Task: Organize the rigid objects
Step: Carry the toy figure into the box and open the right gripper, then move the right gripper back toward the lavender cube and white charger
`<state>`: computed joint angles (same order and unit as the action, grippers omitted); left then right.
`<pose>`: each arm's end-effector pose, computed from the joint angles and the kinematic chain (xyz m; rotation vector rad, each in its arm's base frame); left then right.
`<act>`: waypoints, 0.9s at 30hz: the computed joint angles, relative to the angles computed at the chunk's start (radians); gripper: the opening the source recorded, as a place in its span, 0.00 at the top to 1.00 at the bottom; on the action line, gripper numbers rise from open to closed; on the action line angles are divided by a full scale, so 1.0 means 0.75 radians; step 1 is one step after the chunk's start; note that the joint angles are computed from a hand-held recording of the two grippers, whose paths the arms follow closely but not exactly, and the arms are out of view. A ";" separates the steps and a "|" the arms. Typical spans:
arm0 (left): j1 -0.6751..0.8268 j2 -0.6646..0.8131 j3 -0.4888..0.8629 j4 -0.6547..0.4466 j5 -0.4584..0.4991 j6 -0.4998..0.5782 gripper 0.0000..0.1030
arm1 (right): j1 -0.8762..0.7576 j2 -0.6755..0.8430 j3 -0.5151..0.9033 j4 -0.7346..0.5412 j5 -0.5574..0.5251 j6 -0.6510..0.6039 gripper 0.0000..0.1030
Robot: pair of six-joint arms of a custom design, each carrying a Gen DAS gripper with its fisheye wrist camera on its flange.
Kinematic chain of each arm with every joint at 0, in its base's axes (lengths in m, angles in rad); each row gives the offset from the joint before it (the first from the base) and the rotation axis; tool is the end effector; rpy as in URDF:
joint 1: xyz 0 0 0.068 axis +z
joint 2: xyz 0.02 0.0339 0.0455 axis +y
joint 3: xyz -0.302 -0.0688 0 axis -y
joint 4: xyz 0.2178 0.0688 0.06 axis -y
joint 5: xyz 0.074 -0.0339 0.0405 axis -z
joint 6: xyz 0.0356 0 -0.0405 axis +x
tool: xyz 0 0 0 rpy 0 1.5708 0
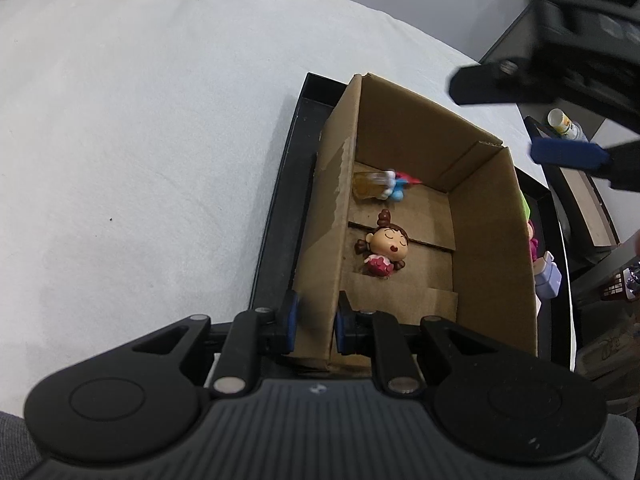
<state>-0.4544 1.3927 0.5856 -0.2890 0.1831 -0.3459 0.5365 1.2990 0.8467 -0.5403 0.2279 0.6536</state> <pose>0.1861 -0.0981 0.1980 0.2088 2.7262 -0.4887 0.1936 0.1058 0.2722 0.2343 2.5239 0.1823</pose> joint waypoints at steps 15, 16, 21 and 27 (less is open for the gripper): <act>-0.015 -0.009 0.006 -0.012 -0.025 -0.008 0.84 | -0.005 -0.267 -0.057 -0.252 0.099 -0.079 0.00; -0.020 -0.010 0.007 -0.014 -0.030 -0.013 0.84 | -0.016 -0.283 -0.062 -0.265 0.101 -0.083 0.00; -0.042 -0.014 0.014 -0.025 -0.049 -0.025 0.84 | -0.100 -0.394 -0.112 -0.298 0.057 -0.119 0.00; -0.038 -0.025 0.020 -0.036 -0.051 -0.041 0.84 | -0.225 -0.510 -0.178 -0.332 0.033 -0.163 0.00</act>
